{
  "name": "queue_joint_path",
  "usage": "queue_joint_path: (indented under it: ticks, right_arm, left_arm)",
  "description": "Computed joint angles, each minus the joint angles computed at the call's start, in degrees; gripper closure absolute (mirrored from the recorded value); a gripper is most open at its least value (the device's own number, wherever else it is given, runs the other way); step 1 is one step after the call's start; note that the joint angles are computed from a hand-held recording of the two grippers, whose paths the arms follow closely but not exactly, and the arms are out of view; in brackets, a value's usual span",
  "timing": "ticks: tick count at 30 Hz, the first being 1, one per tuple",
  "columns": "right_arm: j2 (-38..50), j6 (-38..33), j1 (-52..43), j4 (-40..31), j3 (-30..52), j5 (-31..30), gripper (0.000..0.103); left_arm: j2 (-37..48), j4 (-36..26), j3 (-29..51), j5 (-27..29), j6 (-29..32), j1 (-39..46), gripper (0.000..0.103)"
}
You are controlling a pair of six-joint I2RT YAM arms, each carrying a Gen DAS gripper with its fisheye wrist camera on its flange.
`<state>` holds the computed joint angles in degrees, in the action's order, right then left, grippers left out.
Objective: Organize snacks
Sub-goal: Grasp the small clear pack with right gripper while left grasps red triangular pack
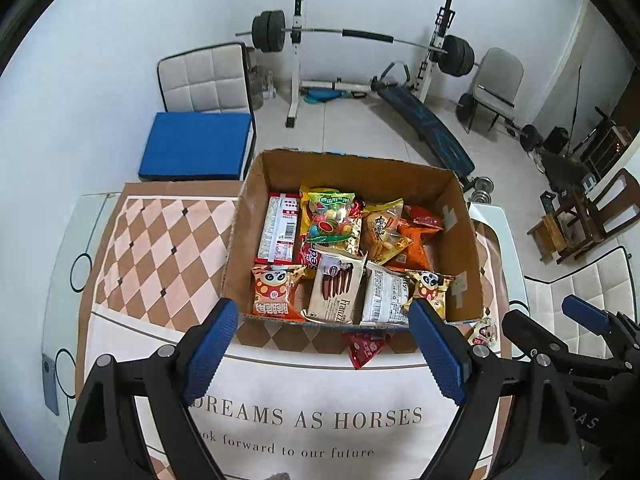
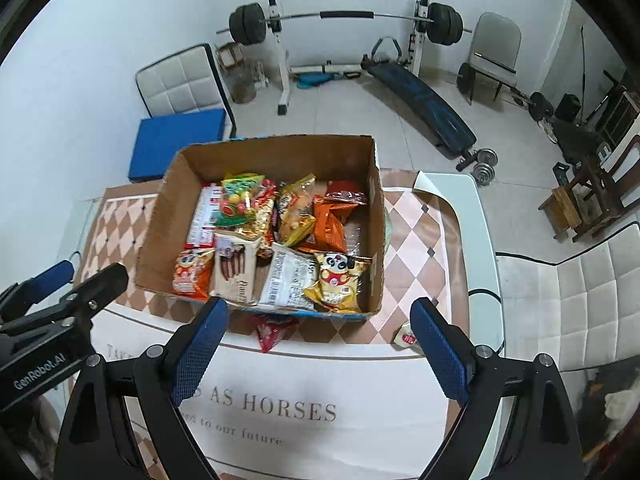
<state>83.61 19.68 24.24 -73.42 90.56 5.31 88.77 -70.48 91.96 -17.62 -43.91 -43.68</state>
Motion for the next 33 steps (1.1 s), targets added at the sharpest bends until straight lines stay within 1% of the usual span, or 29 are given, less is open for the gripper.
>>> queue_joint_path:
  ticks: [3,7,10,12,15,17,21,24,26,29,33]
  right_arm:
    - [-2.28,0.86,0.68,-0.90,-0.68,-0.81,0.009]
    - [-5.11,1.61,0.40,-0.79,-3.23,-2.11,0.009]
    - [-7.88,1.56,-2.28,0.40,-7.10,-4.68,0.009]
    - [-9.44,0.74,-5.85,1.45,-10.35,-7.35,0.009]
    - [-10.29,-2.35,-13.71,2.95,-15.91,-10.41,0.009]
    - [-9.87,-5.17,-19.72,4.27,-19.48,-11.99,0.009]
    - [-5.56,-12.30,-30.41,8.50,-24.28,-12.82,0.009]
    - [-1.13,-17.32,-36.08,11.78,-25.91,-12.55,0.009]
    - [2.09,-19.29,-38.34,14.00,-26.64,-12.65,0.009]
    - [6.68,-20.54,-40.43,16.44,-27.47,-12.93,0.009]
    - [14.40,-17.99,-42.97,19.25,-26.66,-16.51,0.009]
  left_arm:
    - [-1.43,-1.26,-0.49,-2.48,-2.13,-2.23,0.016]
    - [-2.72,-1.88,-2.12,-2.91,-4.18,-3.63,0.016]
    - [-2.53,-1.82,-4.12,-2.59,-6.49,-4.20,0.016]
    - [-2.86,-0.34,-6.85,-1.02,-7.89,-4.00,0.016]
    - [-2.22,4.09,-12.29,4.26,-9.39,-2.56,0.016]
    - [0.26,8.30,-15.75,8.49,-9.56,-1.38,0.016]
    - [7.30,16.00,-19.65,13.91,-9.75,-0.95,0.016]
    - [12.82,19.81,-19.55,15.98,-9.49,-1.36,0.016]
    - [16.91,22.06,-18.73,16.76,-9.40,-1.45,0.016]
    - [22.20,24.89,-17.44,18.12,-9.48,-1.50,0.016]
    - [26.63,27.35,-16.14,18.74,-10.36,-1.76,0.016]
